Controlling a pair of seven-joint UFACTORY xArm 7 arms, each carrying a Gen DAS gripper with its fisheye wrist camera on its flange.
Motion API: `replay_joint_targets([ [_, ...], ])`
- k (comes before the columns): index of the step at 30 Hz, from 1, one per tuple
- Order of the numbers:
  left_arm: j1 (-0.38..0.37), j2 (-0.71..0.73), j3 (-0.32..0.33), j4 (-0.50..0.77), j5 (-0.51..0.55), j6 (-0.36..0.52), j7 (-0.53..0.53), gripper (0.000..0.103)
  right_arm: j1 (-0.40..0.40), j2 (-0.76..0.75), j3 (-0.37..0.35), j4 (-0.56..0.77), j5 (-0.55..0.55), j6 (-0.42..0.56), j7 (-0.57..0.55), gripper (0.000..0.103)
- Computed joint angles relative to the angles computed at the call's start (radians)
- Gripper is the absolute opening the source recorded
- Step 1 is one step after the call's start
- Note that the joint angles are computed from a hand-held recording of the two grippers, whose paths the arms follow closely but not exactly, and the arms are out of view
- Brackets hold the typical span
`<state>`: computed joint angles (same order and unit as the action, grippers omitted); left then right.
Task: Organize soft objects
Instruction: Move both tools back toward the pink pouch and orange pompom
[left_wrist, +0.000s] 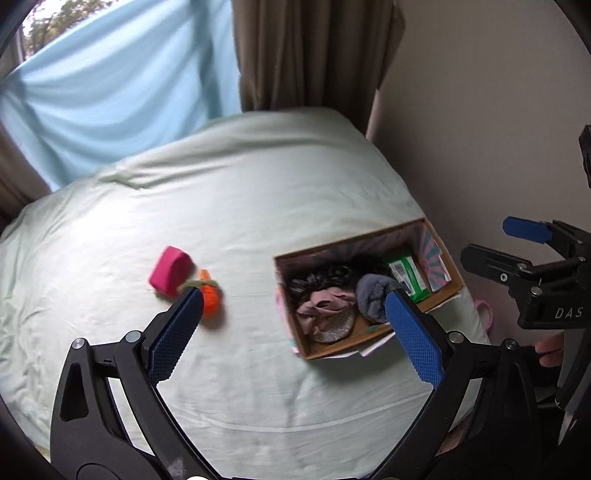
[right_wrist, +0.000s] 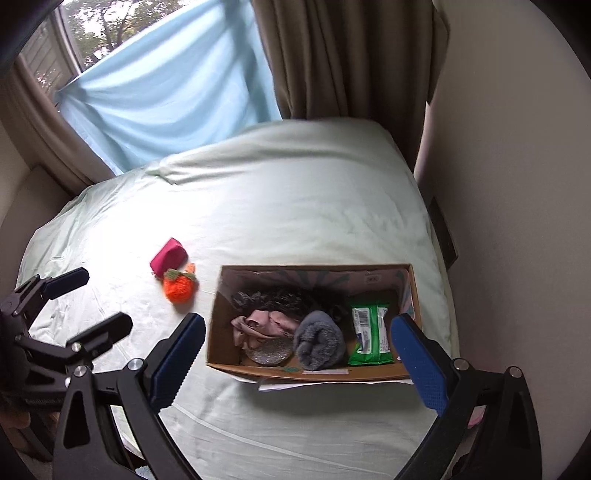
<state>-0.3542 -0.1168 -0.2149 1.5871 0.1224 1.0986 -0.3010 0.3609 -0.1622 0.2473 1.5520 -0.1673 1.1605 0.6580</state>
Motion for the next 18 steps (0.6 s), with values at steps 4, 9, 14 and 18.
replay_joint_targets([
  [4, 0.037, -0.129, 0.037, -0.084, -0.01, -0.02, 0.061, 0.099, 0.043, 0.061, 0.068, 0.13, -0.112, 0.049, 0.095, 0.1],
  [9, 0.099, -0.246, 0.093, -0.155, -0.067, -0.024, 0.168, 0.099, 0.159, 0.179, 0.102, 0.301, -0.264, 0.079, 0.207, 0.101],
  [14, 0.156, -0.309, 0.158, -0.199, -0.14, -0.017, 0.274, 0.099, 0.317, 0.342, 0.099, 0.517, -0.431, 0.159, 0.289, 0.101],
  [18, 0.195, -0.317, 0.216, -0.219, -0.203, -0.015, 0.363, 0.099, 0.443, 0.481, 0.057, 0.696, -0.522, 0.209, 0.326, 0.101],
])
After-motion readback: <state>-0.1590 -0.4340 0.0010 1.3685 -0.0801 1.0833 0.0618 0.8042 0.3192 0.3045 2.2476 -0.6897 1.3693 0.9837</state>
